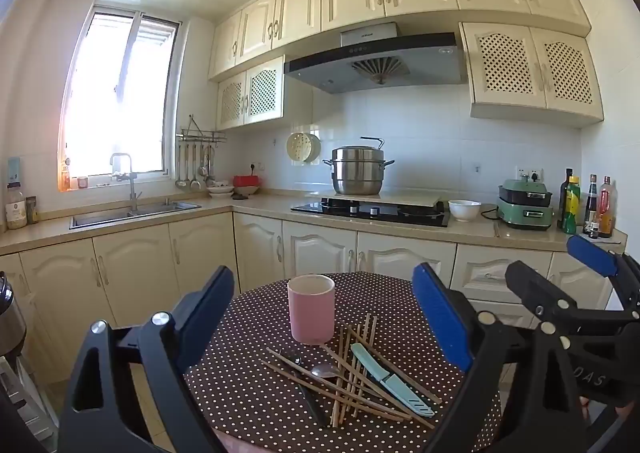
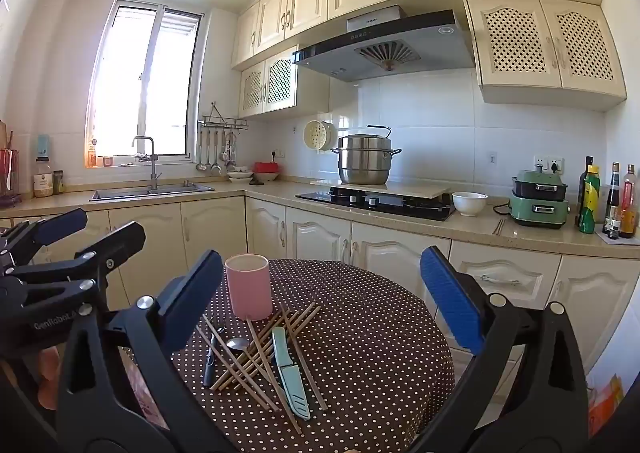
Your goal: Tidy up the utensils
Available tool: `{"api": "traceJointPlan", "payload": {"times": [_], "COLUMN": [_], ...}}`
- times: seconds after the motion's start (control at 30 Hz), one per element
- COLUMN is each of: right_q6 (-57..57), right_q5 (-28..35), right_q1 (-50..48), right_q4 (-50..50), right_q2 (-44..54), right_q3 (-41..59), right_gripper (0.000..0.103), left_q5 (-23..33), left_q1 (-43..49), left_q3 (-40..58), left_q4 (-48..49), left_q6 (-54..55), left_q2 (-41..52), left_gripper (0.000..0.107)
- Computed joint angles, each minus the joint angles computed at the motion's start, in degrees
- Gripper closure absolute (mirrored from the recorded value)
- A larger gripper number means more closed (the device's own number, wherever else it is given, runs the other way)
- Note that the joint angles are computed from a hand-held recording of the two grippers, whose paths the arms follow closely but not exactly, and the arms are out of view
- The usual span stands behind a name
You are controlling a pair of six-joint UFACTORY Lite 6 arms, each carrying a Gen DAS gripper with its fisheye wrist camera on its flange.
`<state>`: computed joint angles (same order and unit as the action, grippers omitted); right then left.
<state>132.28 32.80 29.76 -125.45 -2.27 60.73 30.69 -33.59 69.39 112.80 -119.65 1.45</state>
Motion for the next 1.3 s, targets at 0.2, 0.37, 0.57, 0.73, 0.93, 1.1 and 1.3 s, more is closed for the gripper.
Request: {"api": "traceJointPlan", "payload": {"times": [0.2, 0.37, 0.57, 0.73, 0.93, 1.1, 1.3], "right_q6": [3.3, 4.9, 2.8, 0.1, -1.6, -3.1, -3.7], "right_q5": [0.7, 1.9, 0.4, -0.2, -1.0, -1.8, -2.5], "right_q1": [-0.7, -0.6, -0.9, -0.7, -0.9, -1.3, -1.9], "right_q4": [-3.2, -4.6, -2.7, -0.4, 1.2, 2.6, 3.0], "right_q2": [1.7, 6.2, 5.9, 6.3, 6.0, 6.0, 5.8], "right_q3": [0.2, 2.9, 4.2, 5.6, 6.2, 7.0, 7.3], "right_gripper": [0.006, 0.006, 0.006, 0.006, 0.006, 0.006, 0.006], "left_q5": [-0.4, -2.7, -4.5, -5.0, -5.2, -5.5, -6.0], "left_q1": [0.1, 2.8, 4.5, 4.7, 4.5, 4.5, 4.6], "left_q3": [-0.2, 1.5, 2.9, 3.4, 4.8, 5.6, 6.7], "left_q4": [0.7, 3.4, 4.6, 5.3, 4.6, 4.4, 4.5], "left_q6": [-1.0, -3.6, -4.9, -5.7, -4.9, -4.8, -4.7], "left_q2": [-0.2, 2.0, 3.7, 4.4, 5.4, 6.2, 7.4], "left_gripper": [0.018, 0.018, 0.018, 0.018, 0.018, 0.018, 0.018]}}
